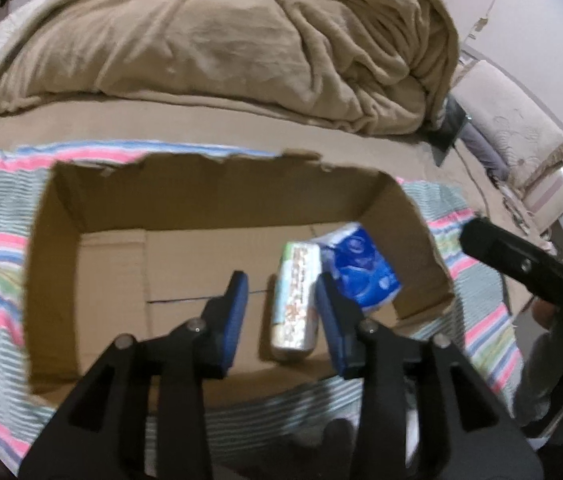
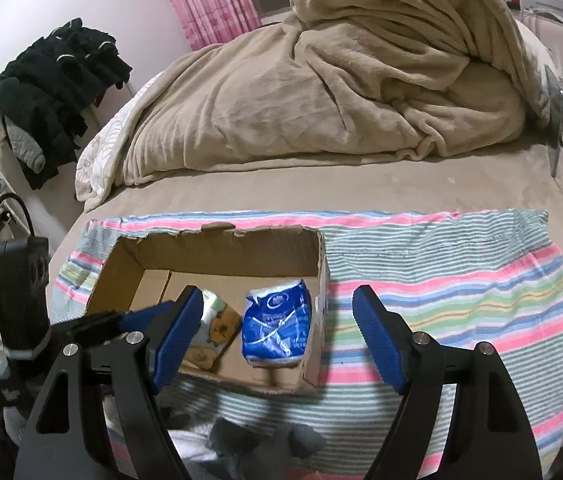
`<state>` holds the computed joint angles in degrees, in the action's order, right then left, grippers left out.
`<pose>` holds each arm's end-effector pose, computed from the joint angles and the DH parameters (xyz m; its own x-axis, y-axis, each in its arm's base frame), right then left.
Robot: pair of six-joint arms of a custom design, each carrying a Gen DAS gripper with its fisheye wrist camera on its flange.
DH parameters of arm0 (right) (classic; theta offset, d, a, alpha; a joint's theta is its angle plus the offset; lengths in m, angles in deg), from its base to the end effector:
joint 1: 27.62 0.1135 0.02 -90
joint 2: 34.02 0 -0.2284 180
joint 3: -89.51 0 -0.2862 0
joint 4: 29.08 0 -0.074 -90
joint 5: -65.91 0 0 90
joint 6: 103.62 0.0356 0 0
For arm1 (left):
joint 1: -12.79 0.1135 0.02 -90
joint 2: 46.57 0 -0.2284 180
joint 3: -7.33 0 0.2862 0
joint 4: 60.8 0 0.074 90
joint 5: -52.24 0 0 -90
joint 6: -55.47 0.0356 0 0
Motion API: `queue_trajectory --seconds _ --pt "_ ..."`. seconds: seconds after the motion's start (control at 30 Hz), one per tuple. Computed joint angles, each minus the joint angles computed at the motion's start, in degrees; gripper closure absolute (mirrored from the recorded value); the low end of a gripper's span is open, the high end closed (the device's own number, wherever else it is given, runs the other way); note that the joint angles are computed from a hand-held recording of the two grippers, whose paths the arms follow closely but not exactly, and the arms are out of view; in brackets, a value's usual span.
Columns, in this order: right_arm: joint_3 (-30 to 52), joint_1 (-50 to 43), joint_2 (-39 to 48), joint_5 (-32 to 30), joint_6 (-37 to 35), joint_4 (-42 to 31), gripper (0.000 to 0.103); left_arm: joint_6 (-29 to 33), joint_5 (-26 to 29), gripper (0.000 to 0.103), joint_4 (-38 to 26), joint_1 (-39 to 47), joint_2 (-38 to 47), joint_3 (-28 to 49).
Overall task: Organize objects
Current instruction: 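Carry both tissue packs into the cardboard box and open both tools, then withdraw both tools and reach toward the snack bag and grey gloves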
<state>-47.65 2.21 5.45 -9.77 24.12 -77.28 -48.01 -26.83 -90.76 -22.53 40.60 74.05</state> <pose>0.1834 0.0950 0.1990 -0.6855 0.2906 -0.6676 0.1135 0.9484 0.2962 0.2787 -0.2057 0.1577 -0.7668 0.2628 -0.5857 0.5013 0.8150 -0.2906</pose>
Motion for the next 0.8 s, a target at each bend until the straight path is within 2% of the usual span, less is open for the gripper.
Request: queue_trajectory --seconds 0.27,0.67,0.7,0.77,0.8 --pt "0.08 5.04 -2.45 3.82 3.17 -4.42 0.023 1.45 -1.88 0.065 -2.87 2.9 -4.94 -2.53" --pt "2.21 15.34 -3.49 11.09 10.19 -11.1 0.023 2.54 -0.36 0.064 -9.23 6.07 -21.25 -10.28" --pt "2.53 16.48 -3.44 11.88 10.98 -11.85 0.023 2.45 -0.69 0.062 -9.92 6.09 -22.7 -10.88" --pt "3.05 18.61 -3.31 13.35 12.61 -13.18 0.023 2.42 -1.11 0.043 -11.02 6.18 -25.44 -12.2" --pt "3.27 19.46 -3.25 13.95 13.28 -13.78 0.023 2.08 -0.82 0.028 -11.31 6.46 -27.16 -13.13"
